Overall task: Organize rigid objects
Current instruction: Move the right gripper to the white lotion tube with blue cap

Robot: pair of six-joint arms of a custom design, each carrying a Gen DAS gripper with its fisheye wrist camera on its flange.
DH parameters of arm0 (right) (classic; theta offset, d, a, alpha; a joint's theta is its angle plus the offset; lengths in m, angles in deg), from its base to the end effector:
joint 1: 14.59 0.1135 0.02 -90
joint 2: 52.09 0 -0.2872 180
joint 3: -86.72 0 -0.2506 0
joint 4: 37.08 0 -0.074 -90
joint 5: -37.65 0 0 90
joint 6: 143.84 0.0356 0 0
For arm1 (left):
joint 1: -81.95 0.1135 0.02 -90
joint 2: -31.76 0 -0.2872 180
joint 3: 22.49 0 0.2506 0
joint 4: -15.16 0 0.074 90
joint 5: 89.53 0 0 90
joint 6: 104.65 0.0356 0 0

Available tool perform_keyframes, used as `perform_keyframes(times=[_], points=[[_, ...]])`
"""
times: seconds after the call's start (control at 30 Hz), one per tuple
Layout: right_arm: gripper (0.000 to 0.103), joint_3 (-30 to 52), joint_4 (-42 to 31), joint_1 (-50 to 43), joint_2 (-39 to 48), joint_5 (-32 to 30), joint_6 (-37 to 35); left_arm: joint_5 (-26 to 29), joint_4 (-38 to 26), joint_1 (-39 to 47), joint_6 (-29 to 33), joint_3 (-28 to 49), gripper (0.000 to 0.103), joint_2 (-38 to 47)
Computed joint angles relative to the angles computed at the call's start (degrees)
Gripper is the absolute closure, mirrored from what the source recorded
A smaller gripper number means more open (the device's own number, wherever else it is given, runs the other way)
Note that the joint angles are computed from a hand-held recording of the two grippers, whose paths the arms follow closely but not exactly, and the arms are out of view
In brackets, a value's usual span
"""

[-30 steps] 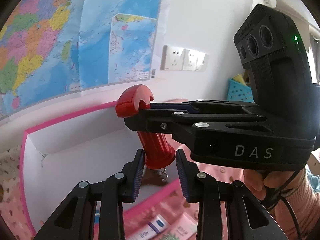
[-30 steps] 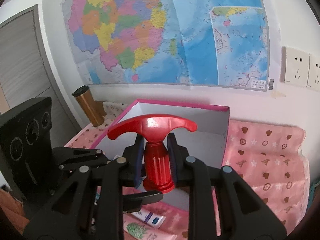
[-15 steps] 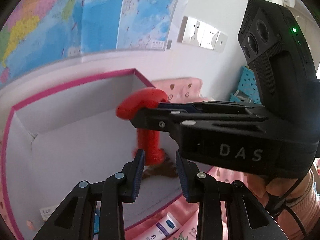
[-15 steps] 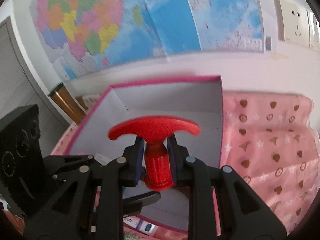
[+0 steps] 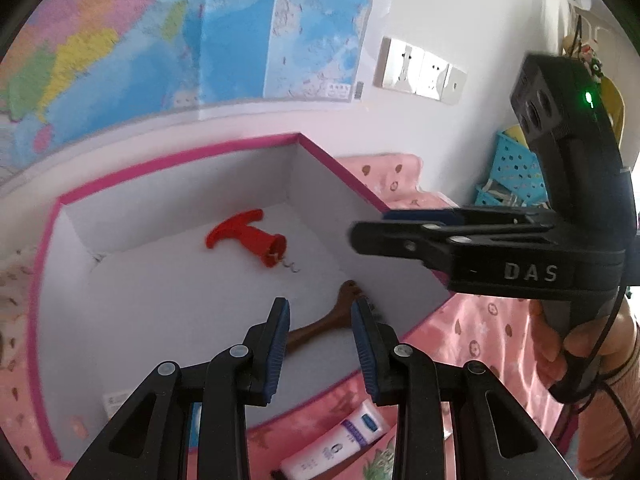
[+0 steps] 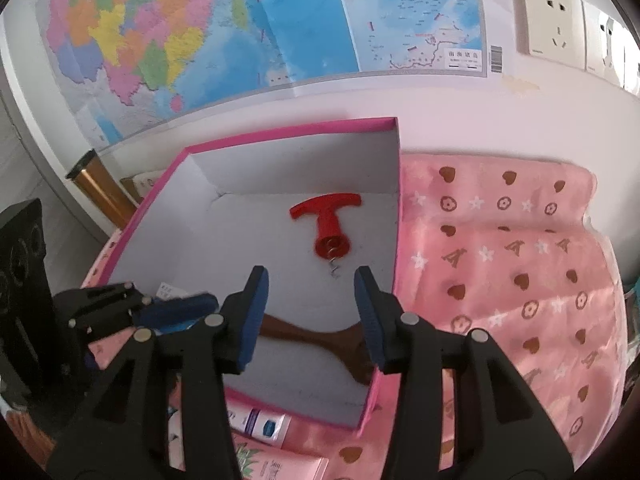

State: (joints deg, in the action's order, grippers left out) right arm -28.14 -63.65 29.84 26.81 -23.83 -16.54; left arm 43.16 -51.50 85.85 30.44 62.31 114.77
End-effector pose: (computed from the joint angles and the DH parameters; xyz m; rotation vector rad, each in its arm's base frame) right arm 0.2178 0.1897 0.2676 0.1199 2.1824 0.2401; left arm 0.2791 -0.0052 0.3157 1.0294 2.1512 -0.6253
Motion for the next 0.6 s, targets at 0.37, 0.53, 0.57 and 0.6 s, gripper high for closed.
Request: perform_keyframes(times=[0.37,0.53,0.57,0.6], points=[[0.05,-12.6,5.8,14.6,-10.0,8.7,3.8,9.1,-10.3,15.1,15.3,-2.2,0.061,-3.4],[0.05,-16.7,7.2,18.0,-9.6,8.6,9.4,6.7,-11.7,19.0,19.2,-4.7,0.061,-2.6],[0.05,-17.5,8.0,18.0,-9.2,7.9,10.1,6.1,-11.7,19.6,19.9,-5.4,0.061,-2.4],[0.05,-18.2,8.9,17.7,-8.5,6.8,10.7,5.3,-11.6,20.1,20.5,-6.1,0.061,-2.1]])
